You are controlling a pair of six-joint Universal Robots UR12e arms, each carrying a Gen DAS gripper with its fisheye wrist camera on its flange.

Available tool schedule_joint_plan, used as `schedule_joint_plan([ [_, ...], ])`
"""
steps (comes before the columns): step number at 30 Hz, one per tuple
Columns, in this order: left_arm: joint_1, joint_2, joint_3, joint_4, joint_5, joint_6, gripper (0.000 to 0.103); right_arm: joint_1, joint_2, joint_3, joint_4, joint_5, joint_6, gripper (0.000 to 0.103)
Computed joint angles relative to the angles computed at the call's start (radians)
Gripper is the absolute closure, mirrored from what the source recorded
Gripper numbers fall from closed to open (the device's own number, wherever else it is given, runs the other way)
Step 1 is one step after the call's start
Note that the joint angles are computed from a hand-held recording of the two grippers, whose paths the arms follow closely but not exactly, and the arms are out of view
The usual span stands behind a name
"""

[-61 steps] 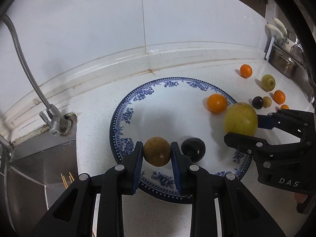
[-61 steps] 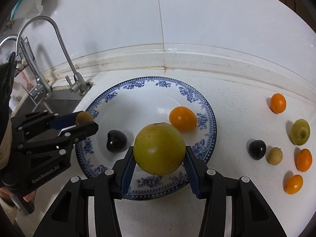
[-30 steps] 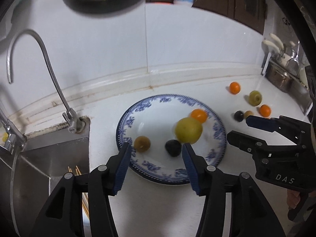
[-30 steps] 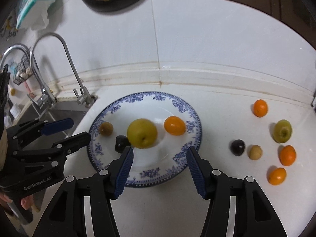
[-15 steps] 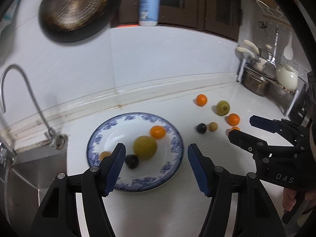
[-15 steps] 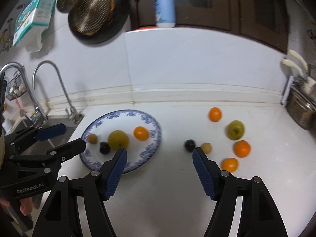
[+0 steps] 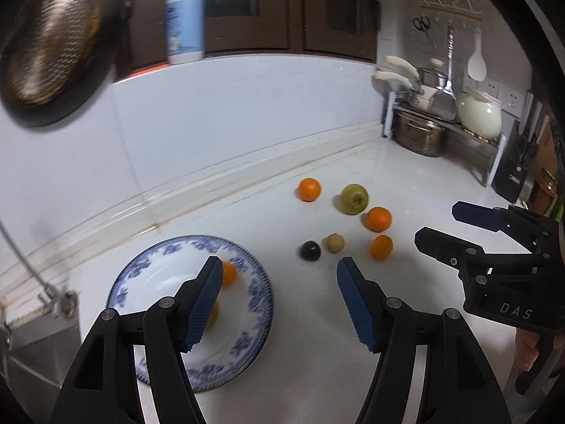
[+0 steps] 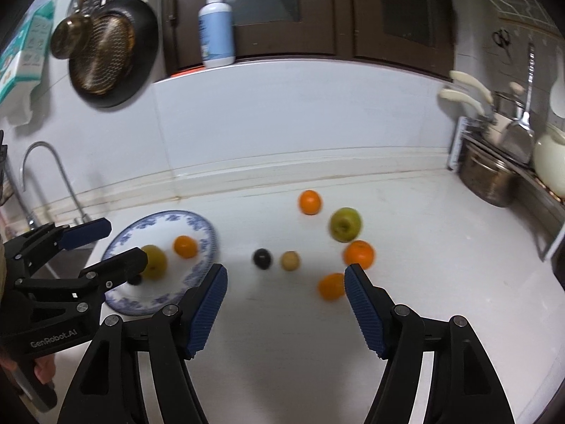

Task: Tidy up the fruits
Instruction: 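Lift both open tools away from the plate toward the remaining fruits, then grasp the second dark plum with the left tool while the right tool grasps an orange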

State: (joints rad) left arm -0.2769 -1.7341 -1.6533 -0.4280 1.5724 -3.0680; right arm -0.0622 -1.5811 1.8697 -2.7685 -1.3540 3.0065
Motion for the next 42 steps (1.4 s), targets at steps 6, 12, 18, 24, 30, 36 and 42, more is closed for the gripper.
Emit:
schedule_joint_plan([
  [6, -0.004, -0.037, 0.04, -0.029, -0.027, 0.042, 0.037, -0.011, 0.015, -0.008, 0.011, -0.038, 0.027, 0.034],
  [12, 0.003, -0.076, 0.08, -0.082, -0.066, 0.054, 0.037, -0.014, 0.038, -0.023, 0.035, -0.057, 0.046, 0.034],
  [18, 0.0, -0.122, 0.129, -0.143, -0.066, 0.093, 0.037, -0.018, 0.069, -0.045, 0.087, -0.05, 0.061, 0.034],
  [24, -0.007, -0.164, 0.179, -0.214, -0.063, 0.144, 0.037, -0.031, 0.096, -0.065, 0.149, -0.023, 0.092, 0.034],
  [30, -0.009, -0.203, 0.231, -0.293, -0.067, 0.14, 0.038, -0.037, 0.12, -0.084, 0.186, -0.01, 0.105, 0.037],
  [36, -0.007, -0.232, 0.27, -0.359, -0.074, 0.117, 0.047, -0.033, 0.142, -0.106, 0.214, -0.013, 0.098, 0.043],
  [42, -0.007, -0.243, 0.28, -0.379, -0.084, 0.108, 0.055, -0.033, 0.153, -0.116, 0.239, -0.002, 0.086, 0.048],
])
